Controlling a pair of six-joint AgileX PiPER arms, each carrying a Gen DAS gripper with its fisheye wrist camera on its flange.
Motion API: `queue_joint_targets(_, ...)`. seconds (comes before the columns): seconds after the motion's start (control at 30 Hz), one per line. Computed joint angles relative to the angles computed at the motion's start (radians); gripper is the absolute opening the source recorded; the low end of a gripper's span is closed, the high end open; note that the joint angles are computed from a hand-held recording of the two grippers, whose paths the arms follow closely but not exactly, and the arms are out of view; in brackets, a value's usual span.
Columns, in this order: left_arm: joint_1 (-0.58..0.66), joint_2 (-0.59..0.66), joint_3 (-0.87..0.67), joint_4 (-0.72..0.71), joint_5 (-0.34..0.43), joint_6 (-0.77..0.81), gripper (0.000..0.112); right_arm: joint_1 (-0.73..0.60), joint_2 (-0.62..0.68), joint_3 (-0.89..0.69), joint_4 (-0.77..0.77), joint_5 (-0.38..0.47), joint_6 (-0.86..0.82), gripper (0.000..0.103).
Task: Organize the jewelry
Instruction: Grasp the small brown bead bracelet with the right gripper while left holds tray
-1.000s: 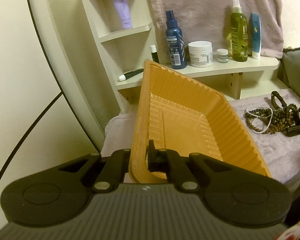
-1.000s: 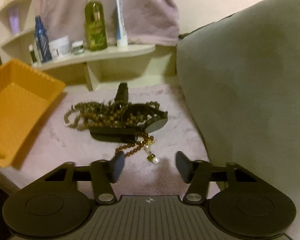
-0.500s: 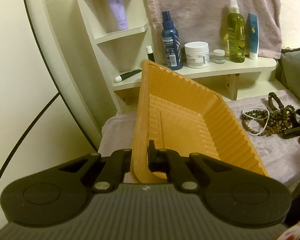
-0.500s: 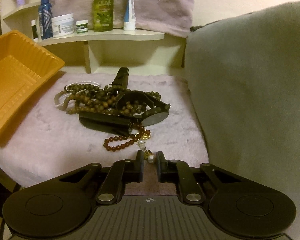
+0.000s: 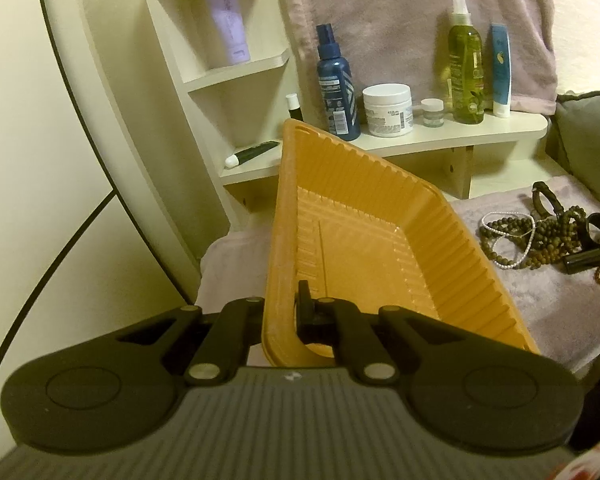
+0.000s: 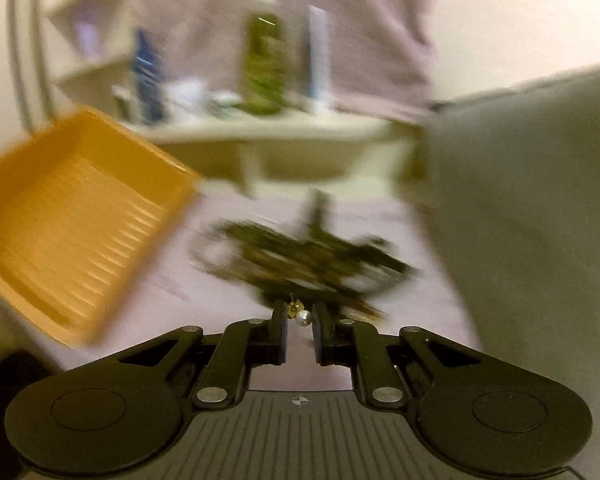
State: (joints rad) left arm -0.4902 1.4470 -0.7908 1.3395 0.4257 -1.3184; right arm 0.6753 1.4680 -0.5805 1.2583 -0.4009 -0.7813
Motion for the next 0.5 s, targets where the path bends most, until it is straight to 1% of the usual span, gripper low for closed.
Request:
queue_joint_targets(0.13,0.012,0.004,-0.011,-0.018,-0.009,0.032,0.004,0.038,0.088,-0.144,-0.163,0.085,0.071,0.013)
queue_joint_targets(0.23,0.015,0.005,-0.016,-0.025,-0.010,0.045,0.004,0.040,0.178,-0.251,-0.242,0.157,0.115,0.013)
queue_joint_targets(0.3,0.016,0.007,-0.020,-0.030,-0.011,0.056,0.004,0.033,0.228,-0.307,-0.321,0.196,0.174,0.013)
queue_joint_targets(0.4,0.012,0.010,-0.023,-0.019,-0.007,0.052,0.004,0.015,0.280,-0.354,-0.495,0.236,0.334,0.013)
queue_joint_targets(0.47,0.013,0.013,-0.022,-0.010,-0.009,0.045,0.004,0.019,0.307,-0.373,-0.554,0.243,0.398,0.013)
queue_joint_targets(0.5,0.012,0.015,-0.022,-0.012,-0.009,0.045,0.004,0.018,0.314,-0.374,-0.612,0.246,0.457,0.013)
